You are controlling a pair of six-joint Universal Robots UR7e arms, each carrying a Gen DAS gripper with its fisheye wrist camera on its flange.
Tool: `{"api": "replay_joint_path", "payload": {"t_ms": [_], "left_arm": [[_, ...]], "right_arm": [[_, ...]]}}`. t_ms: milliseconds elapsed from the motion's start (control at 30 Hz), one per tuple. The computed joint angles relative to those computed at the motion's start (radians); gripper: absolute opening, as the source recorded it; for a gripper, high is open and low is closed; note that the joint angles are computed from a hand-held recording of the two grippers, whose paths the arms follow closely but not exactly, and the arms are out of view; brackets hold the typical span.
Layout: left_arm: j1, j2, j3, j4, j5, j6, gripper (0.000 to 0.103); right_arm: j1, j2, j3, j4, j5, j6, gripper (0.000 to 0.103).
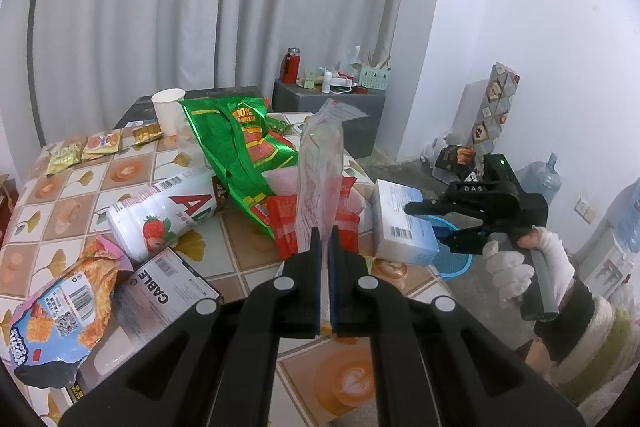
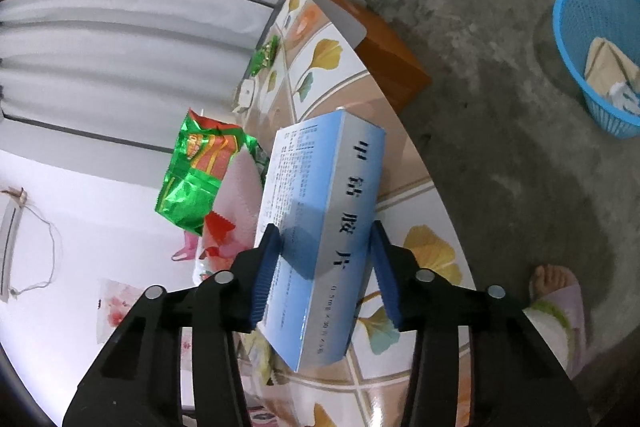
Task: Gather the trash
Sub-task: 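Grasp the clear plastic bag with the left gripper while the right grasps the blue medicine box, then carry the plastic bag and medicine box over the blue wastebasket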
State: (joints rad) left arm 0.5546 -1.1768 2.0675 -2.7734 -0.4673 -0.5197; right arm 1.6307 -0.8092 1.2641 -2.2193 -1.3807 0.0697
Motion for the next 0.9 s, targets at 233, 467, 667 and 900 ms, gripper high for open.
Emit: {"api": "replay_joint_path", "payload": {"t_ms": [233, 467, 667, 900], "left_arm": [[-0.007, 0.000, 0.001, -0.041, 0.017, 0.026, 0.003], [-0.017, 0.011, -0.006, -0.138, 0.038, 0.110, 0.003], [-0.030, 0.023, -0.017, -0.211, 0.038, 0.190, 0.003], [-0.031, 0.060, -0.065, -0.272, -0.001, 0.295, 0.003]], "right_arm": [[-0.008, -0.032, 0.038, -0.038, 0.027, 0.013, 0.034], [-0.020, -0.067, 0.078, -0.085, 0.065, 0.031, 0.032], [-0.039, -0.105, 0.125, -0.133, 0.126, 0.054, 0.032], [-0.065, -0.164, 0.194, -0.200, 0.174, 0.077, 0.031]]}}
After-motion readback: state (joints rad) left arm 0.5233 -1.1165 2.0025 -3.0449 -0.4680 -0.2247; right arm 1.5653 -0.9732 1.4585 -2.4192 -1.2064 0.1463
